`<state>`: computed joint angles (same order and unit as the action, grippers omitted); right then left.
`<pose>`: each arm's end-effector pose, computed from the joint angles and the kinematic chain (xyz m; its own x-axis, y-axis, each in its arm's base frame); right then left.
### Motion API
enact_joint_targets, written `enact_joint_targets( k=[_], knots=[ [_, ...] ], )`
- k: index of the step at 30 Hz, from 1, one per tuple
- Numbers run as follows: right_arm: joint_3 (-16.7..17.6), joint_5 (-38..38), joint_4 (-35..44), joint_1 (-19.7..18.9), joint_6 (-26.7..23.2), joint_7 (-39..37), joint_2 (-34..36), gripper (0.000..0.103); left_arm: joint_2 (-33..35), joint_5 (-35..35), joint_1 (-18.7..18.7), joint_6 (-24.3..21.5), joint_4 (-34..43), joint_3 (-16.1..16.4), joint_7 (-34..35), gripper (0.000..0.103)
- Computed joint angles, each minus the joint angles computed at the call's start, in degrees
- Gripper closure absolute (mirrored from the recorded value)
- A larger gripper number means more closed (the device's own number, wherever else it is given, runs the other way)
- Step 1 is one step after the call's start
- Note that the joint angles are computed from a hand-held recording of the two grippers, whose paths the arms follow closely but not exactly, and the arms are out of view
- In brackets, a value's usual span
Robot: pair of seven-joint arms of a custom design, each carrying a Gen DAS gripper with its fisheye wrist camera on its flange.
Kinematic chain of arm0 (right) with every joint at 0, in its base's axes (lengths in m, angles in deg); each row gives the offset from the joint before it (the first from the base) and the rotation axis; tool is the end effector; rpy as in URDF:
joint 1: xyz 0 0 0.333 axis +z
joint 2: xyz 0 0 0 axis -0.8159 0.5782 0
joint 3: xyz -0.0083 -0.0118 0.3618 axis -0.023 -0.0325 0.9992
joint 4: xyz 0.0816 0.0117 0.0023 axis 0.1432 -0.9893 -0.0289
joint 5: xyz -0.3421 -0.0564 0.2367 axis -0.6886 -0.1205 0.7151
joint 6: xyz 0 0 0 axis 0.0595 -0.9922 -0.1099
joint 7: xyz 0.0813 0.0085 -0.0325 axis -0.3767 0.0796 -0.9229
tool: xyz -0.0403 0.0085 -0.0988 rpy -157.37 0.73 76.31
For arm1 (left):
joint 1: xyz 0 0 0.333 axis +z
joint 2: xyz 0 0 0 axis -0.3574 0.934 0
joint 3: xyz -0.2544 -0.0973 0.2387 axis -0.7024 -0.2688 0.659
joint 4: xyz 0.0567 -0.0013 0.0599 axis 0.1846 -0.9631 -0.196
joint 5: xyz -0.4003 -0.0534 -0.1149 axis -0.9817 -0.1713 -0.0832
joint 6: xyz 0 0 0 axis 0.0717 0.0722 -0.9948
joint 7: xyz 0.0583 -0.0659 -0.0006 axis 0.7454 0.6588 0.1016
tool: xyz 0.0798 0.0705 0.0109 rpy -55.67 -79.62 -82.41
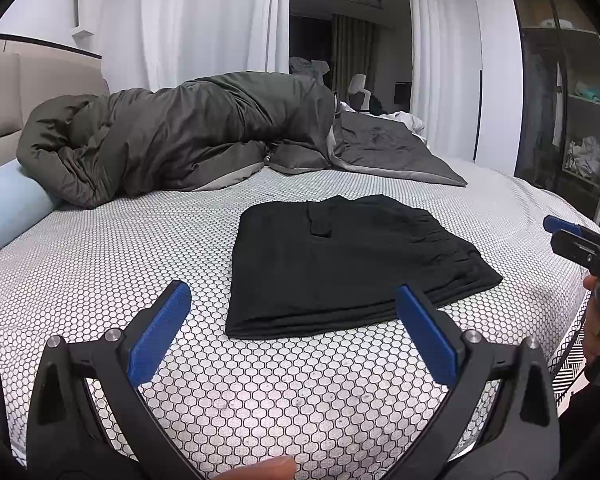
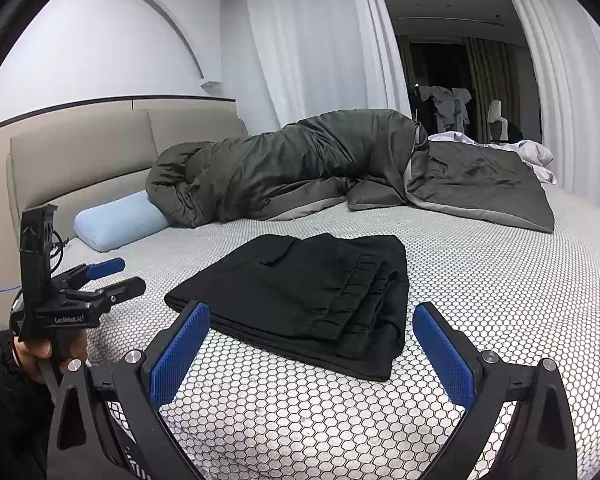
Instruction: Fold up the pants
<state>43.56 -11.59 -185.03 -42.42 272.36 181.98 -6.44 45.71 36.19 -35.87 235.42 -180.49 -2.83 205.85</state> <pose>0.4925 0.1201 0.5280 0.2705 -0.9555 -0.1178 -0.3285 0.0234 -0.9442 0.4951 -0.2175 0.5212 -0.2373 -0.9713 0.0174 -0.3662 0.0729 -0.9277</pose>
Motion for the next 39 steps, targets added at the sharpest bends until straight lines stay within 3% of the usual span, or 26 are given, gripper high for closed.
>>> enact_joint_targets(
  k=[14,18,28,39],
  knots=[
    [0.77,1.32,-0.03,-0.17,0.03,-1.35,0.11,0.0,0.39,-1.07,-0.27,0.22,0.24,-0.02,0.79,0.001],
    [0.74,1.44,-0.02,-0.03,-0.11,-1.41,0.12,0.0,0.17,2.37,-0.09,0.07,-0.48,0.81,-2.19,0.001],
    [0.95,2.51,-0.02,0.2,-0.16,-2.48,0.22,0.0,0.58,-1.58,-0.76,1.38,0.22,0.26,0.38,0.001],
    [1.01,2.41,0.07,0.29,-0.49,-2.74,0.15,0.0,0.47,-1.34,-1.09,1.29,0.07,0.55,0.11,0.001]
  ],
)
